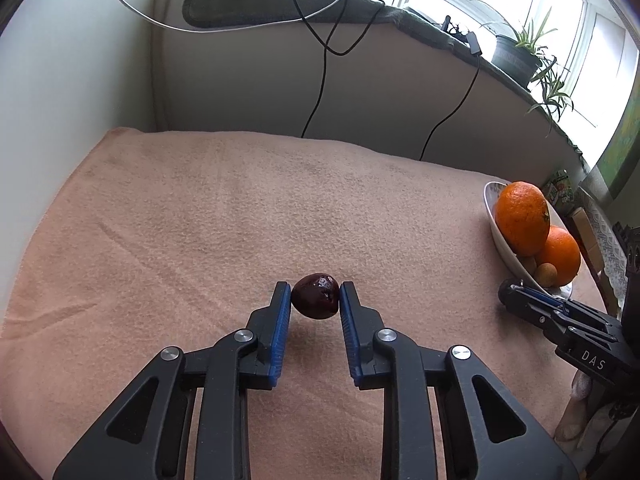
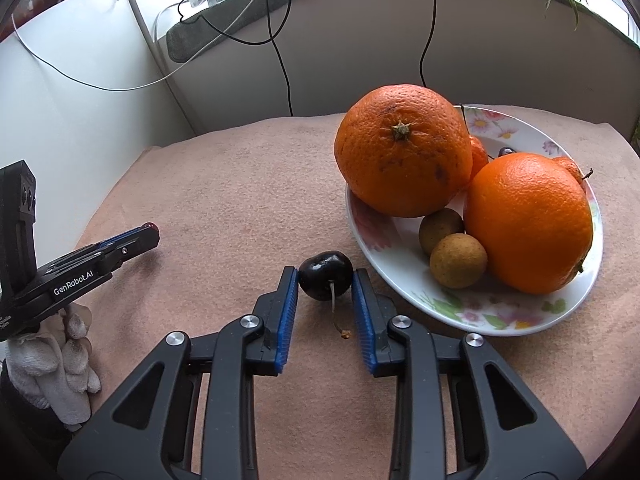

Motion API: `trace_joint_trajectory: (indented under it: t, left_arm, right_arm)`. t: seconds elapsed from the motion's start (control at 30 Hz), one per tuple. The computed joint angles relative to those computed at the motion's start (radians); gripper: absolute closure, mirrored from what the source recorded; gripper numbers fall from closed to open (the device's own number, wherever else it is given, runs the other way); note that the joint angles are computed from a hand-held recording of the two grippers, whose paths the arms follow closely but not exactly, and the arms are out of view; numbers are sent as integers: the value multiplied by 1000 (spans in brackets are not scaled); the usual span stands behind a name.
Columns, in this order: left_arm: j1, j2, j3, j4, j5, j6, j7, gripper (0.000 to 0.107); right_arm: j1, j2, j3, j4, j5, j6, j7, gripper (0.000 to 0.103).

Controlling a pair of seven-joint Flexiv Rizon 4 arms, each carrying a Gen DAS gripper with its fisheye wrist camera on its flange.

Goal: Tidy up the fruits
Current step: 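Close the left tool on the red cherry while the right tool closes on the dark cherry, then carry both cherries into the white floral plate and open both tools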

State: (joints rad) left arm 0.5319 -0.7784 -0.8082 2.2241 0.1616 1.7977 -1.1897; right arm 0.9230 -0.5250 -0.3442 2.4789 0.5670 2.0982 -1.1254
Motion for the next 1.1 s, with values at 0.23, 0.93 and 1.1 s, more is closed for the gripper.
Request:
trace_joint_trajectory:
  t: [0.23, 0.93, 1.1]
  left_arm:
    - [18, 25, -29, 39, 27, 34, -23, 84]
    - [-43, 133, -37, 112, 112, 115, -166, 84]
    - [-74, 156, -34, 119, 129, 125, -191, 84]
  right_arm:
    - [-17, 28, 43, 30, 18, 50, -24, 74]
    - [-164, 140, 295, 133, 122, 217, -137, 74]
    - [-189, 166, 324, 146, 136, 230, -160, 74]
